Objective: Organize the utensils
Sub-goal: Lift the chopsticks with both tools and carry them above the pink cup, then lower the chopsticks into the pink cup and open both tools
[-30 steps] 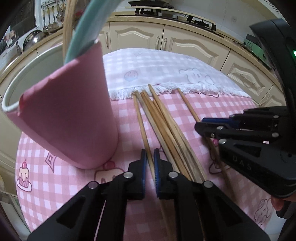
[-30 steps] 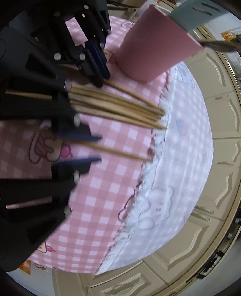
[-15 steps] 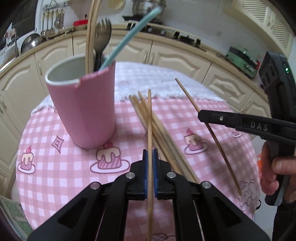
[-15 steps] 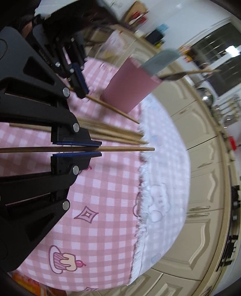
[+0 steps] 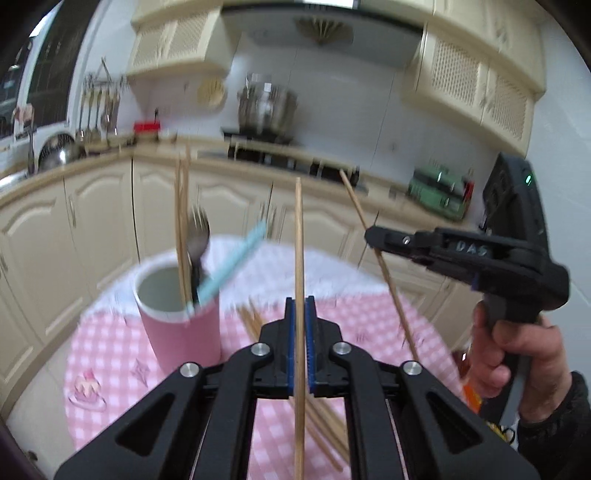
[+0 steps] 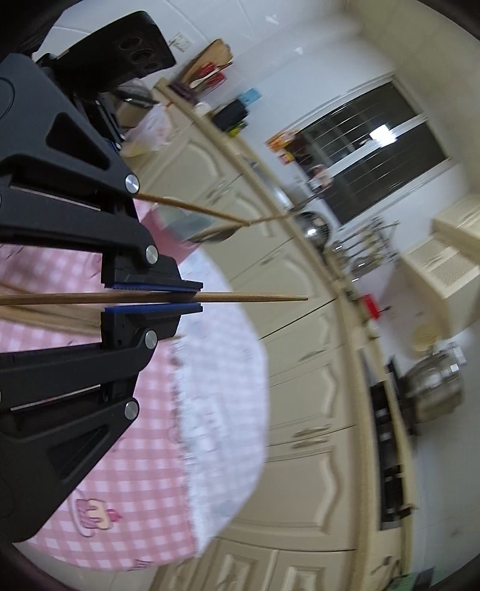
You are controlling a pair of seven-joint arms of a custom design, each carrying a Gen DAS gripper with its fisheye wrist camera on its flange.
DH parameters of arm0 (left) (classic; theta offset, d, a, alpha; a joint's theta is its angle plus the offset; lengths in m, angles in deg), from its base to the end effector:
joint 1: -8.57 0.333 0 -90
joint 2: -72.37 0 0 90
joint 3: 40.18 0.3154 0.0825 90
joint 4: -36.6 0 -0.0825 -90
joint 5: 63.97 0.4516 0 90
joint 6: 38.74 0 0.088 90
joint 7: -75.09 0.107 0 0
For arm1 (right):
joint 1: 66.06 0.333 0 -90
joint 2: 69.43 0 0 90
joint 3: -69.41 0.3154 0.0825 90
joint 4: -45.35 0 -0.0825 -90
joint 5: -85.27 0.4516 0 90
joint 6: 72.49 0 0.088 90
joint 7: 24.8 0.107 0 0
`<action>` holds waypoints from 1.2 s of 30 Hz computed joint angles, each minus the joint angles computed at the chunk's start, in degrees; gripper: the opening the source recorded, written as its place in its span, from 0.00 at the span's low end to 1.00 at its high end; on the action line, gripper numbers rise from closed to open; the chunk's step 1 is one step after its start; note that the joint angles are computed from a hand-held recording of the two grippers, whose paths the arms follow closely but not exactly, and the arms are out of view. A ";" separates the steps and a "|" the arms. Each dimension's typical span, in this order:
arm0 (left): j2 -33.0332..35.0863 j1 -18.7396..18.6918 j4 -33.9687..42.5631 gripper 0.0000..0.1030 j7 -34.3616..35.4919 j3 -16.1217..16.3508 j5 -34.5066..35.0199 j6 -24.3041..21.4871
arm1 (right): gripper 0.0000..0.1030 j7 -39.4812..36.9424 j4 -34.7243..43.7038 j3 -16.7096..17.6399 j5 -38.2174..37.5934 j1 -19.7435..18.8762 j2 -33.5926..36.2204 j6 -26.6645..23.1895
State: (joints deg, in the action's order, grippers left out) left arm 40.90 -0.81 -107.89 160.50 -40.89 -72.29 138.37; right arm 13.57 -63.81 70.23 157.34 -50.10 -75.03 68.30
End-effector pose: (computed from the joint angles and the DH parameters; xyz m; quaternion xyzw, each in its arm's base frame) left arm 0.4824 -0.0744 0.5761 -0.6118 0.5865 -0.4425 0.2931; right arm 0.6170 0.1859 0.5969 -0.6945 0.4512 0.0012 0.5605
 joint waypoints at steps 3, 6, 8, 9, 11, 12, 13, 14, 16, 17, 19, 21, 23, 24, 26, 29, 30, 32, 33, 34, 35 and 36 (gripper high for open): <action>-0.66 0.85 0.67 0.04 0.79 0.52 0.95 4.74 | 0.06 -3.51 1.22 0.19 4.52 0.72 -0.56 1.30; 0.43 2.68 2.49 0.04 0.87 0.72 2.25 7.87 | 0.06 -6.84 4.44 1.13 8.36 2.02 0.39 3.21; 2.17 2.50 4.47 0.04 0.93 2.32 2.83 9.33 | 0.06 -8.72 6.67 1.98 9.76 2.77 1.57 5.03; 3.29 1.25 5.63 0.04 0.97 4.21 2.82 10.08 | 0.06 -9.24 7.85 2.43 10.44 3.13 2.28 5.83; 4.31 -1.67 6.91 0.04 1.05 7.67 2.97 11.26 | 0.06 -9.80 11.02 3.49 11.77 3.83 4.43 7.28; 5.46 -3.05 8.00 0.04 1.01 9.58 3.11 12.23 | 0.06 -10.44 12.52 4.14 12.35 4.17 5.56 8.67; 6.52 -4.53 9.02 0.04 0.90 11.53 3.47 13.06 | 0.06 -10.87 13.59 4.68 12.75 4.38 6.36 9.61; 7.48 -6.63 9.88 0.04 0.58 14.04 3.97 14.06 | 0.06 -11.13 14.62 5.26 13.07 4.62 7.20 10.72; 8.73 -10.23 11.21 0.04 -0.70 18.46 5.40 14.90 | 0.06 -11.40 16.91 6.47 13.87 5.15 9.26 13.63; 9.35 -13.48 11.88 0.04 -1.69 22.06 6.47 15.49 | 0.06 -11.65 17.76 7.03 14.19 5.33 10.11 15.06; 10.16 -17.74 12.69 0.04 -3.76 27.04 8.56 16.57 | 0.06 -12.08 19.48 8.19 14.75 5.81 11.81 18.36; 11.23 -20.39 13.55 0.04 -5.95 30.46 10.45 17.72 | 0.06 -11.67 20.80 9.12 14.24 6.15 13.37 21.03; 12.47 -22.15 14.39 0.04 -8.22 32.87 12.14 18.79 | 0.06 -11.21 21.37 9.99 13.41 6.43 14.47 23.31; 13.35 -23.22 15.02 0.04 -9.49 34.33 13.11 19.28 | 0.06 -10.93 21.58 10.38 12.63 6.60 14.98 24.46; 15.10 -23.89 16.06 0.04 -11.65 35.62 14.54 19.91 | 0.06 -10.94 21.69 11.15 12.01 6.64 15.58 26.06; 17.50 -23.51 16.99 0.04 -14.23 36.19 16.52 20.75 | 0.06 -9.80 22.08 12.01 10.10 6.87 16.65 28.37; 18.27 -22.18 17.15 0.04 -14.47 35.08 16.44 21.08 | 0.06 -9.49 22.15 12.30 9.62 6.79 16.89 28.78; 19.89 -19.93 17.49 0.04 -15.33 33.32 16.33 21.82 | 0.06 -7.83 22.40 12.72 7.66 6.85 17.63 29.89; 20.47 -18.35 17.50 0.04 -15.31 31.93 15.84 22.18 | 0.06 -7.39 22.42 13.03 7.07 6.71 17.88 30.31; 21.17 -16.92 17.65 0.04 -15.34 30.64 15.33 22.44 | 0.06 -6.47 22.37 13.23 6.02 6.64 18.16 30.52; 21.54 -16.23 17.67 0.04 -16.09 30.18 15.69 22.60 | 0.06 -5.97 22.24 13.54 5.34 6.50 18.29 30.84; 22.17 -16.08 17.89 0.04 -17.65 30.43 16.68 22.77 | 0.06 -5.59 22.11 13.83 4.65 6.41 18.42 31.31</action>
State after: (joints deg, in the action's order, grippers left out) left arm 63.07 -16.89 -90.00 142.85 -10.46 -55.60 161.14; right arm 7.98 -41.71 84.06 161.99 -43.69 -56.61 99.62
